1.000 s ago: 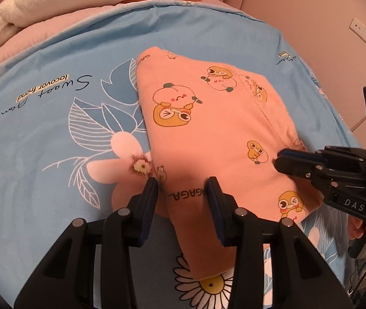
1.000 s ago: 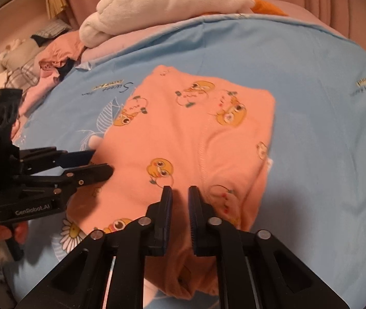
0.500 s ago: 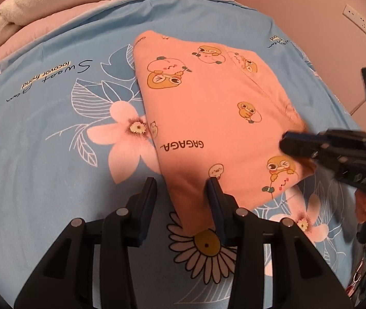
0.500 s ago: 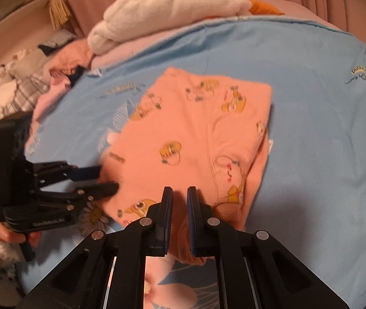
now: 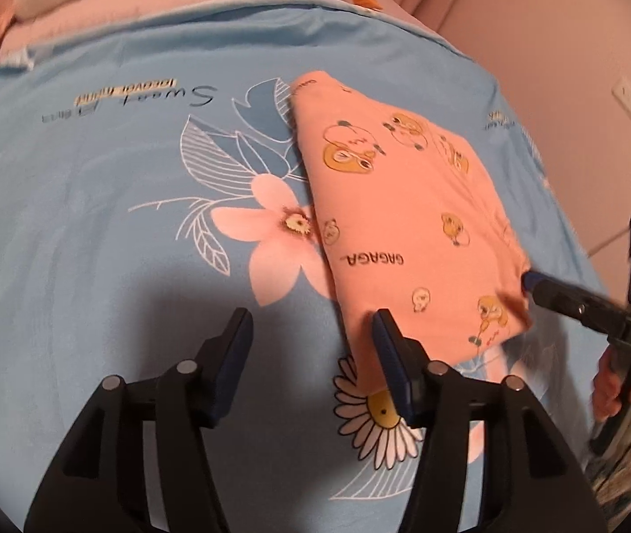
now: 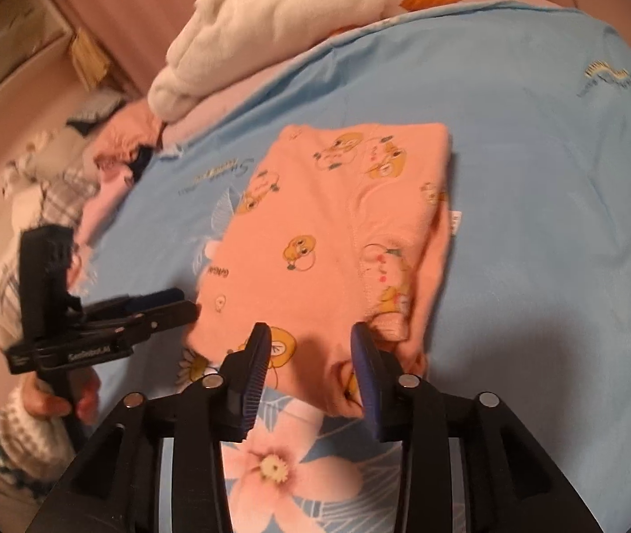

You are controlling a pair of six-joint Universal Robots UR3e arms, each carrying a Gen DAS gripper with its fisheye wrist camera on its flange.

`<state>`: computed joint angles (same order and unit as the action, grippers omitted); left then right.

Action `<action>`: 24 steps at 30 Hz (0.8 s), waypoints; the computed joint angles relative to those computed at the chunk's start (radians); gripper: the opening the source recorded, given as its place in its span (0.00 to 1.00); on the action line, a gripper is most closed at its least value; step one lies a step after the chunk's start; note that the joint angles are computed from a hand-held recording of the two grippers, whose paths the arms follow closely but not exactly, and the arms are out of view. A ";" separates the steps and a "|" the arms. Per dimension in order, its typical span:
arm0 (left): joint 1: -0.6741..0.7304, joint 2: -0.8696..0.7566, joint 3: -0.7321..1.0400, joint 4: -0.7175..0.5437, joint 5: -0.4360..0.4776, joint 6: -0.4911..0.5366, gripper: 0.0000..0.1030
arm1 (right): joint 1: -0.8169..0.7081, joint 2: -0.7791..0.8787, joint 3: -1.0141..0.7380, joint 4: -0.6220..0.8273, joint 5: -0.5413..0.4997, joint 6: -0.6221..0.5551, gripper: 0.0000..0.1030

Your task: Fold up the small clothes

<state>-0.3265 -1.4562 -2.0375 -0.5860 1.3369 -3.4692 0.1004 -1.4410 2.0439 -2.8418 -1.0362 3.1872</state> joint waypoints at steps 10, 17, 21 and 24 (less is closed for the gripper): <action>0.077 -0.123 0.039 0.102 -0.190 -0.061 0.57 | -0.176 0.075 0.070 -0.105 0.211 0.159 0.62; 0.065 -0.254 0.145 0.156 -0.225 -0.077 0.57 | -0.174 0.242 -0.057 -0.147 0.274 0.227 0.62; 0.055 -0.307 0.195 0.171 -0.230 -0.083 0.57 | -0.156 0.290 -0.136 -0.108 0.296 0.208 0.62; 0.040 -0.340 0.237 0.166 -0.214 -0.074 0.57 | -0.129 0.342 -0.215 -0.088 0.289 0.207 0.62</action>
